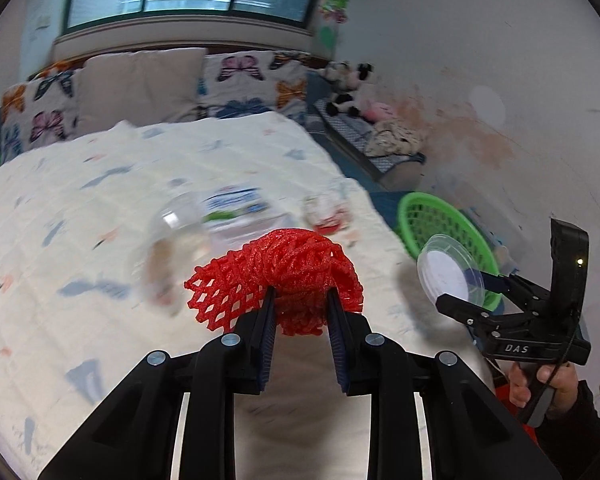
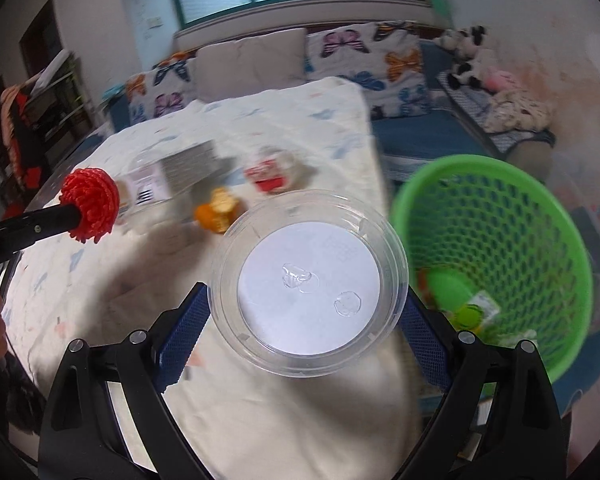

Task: Collect trash
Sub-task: 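Drop the clear lid into the green basket with the right tool while the left carries the net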

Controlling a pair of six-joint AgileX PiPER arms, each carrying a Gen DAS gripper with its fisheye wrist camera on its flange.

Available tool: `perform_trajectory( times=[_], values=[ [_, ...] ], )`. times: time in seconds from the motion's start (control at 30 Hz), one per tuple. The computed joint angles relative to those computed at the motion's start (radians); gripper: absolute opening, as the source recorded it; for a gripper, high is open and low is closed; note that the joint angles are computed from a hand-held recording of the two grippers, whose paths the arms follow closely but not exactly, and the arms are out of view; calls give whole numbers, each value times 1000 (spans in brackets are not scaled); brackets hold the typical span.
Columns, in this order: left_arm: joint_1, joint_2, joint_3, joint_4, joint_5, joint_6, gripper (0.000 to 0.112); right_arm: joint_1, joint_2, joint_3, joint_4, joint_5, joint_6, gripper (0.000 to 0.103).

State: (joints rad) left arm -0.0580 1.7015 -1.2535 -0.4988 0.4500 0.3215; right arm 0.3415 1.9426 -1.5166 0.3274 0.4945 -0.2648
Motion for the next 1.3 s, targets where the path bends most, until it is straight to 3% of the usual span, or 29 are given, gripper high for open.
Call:
perform_trajectory(
  times=[0.5,1.0,1.3],
  values=[
    [-203,288,-456,241,165,-269,24,-223,39,4,19,6,-37,91],
    [-285,504,-813,296,339,-329,24,-321,136,-61,84,62,-101,92],
    [-321,650,-1068,316,464,-365,24,-346,96,-3,133,20,-168,95]
  ],
)
